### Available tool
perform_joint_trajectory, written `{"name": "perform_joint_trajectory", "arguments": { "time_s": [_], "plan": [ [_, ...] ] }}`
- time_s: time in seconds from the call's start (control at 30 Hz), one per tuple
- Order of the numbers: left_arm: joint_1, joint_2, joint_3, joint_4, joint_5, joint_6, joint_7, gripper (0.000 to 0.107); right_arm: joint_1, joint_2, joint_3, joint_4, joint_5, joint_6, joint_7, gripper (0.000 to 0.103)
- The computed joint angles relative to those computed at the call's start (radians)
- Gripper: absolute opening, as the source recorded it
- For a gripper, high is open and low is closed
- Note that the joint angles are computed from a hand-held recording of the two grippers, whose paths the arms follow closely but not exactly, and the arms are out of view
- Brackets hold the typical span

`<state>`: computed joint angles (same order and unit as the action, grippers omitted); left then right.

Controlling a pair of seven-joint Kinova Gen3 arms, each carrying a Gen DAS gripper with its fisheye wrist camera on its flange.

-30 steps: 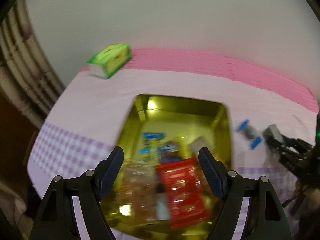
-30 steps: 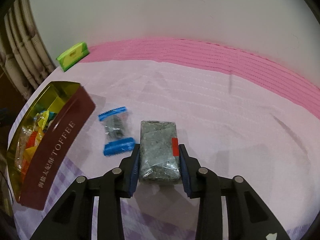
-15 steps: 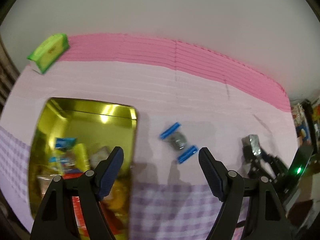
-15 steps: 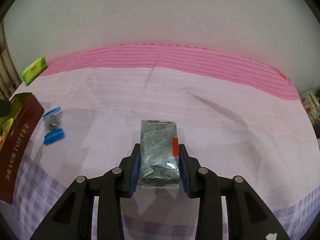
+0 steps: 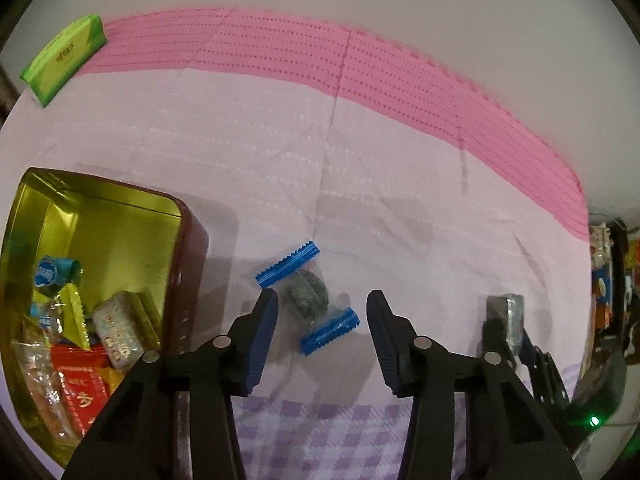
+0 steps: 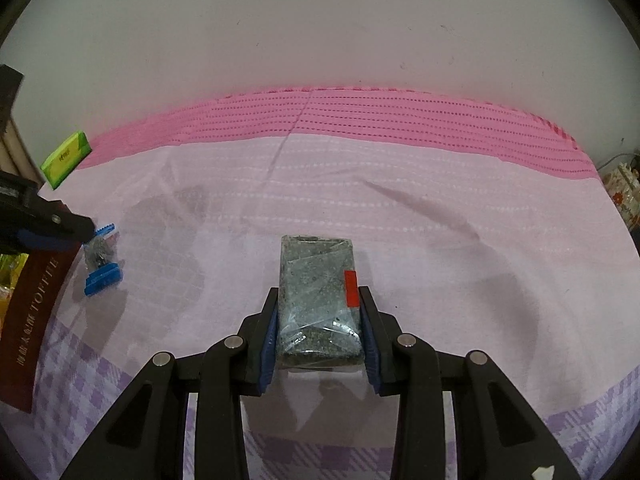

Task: Organize snacks
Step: 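Grasp the blue-ended clear candy bag with the left gripper while the right holds the grey packet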

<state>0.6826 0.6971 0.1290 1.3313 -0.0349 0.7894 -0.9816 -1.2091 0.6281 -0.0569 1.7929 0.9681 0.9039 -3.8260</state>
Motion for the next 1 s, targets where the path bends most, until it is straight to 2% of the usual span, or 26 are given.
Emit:
{"name": "perform_joint_trajectory", "arguments": {
  "time_s": [0.2,0.27,0.4,0.57,1.0],
  "plan": [
    [0.047,0.052,-0.030,-0.072,-0.049,0.038,0.039,0.046,0.000,-0.008,-0.002,0.020,0.015,-0.011,-0.023,0.034],
    [0.047,0.066,-0.029,-0.088,-0.058,0.048,0.031,0.036,0.002,-0.008,-0.003,0.020,0.016,-0.010,-0.025,0.034],
    [0.051,0.071,-0.025,-0.092,-0.073,0.051,0.000,0.030,0.002,-0.010,-0.005,0.023,0.021,-0.013,-0.032,0.034],
    [0.062,0.048,-0.028,-0.034,-0.091,0.019,-0.024,0.025,0.005,-0.010,-0.007,0.023,0.022,-0.013,-0.032,0.034],
    [0.097,-0.049,-0.038,0.130,-0.142,-0.069,-0.017,0.024,0.007,-0.005,-0.009,0.011,0.011,-0.002,-0.013,0.034]
  ]
}}
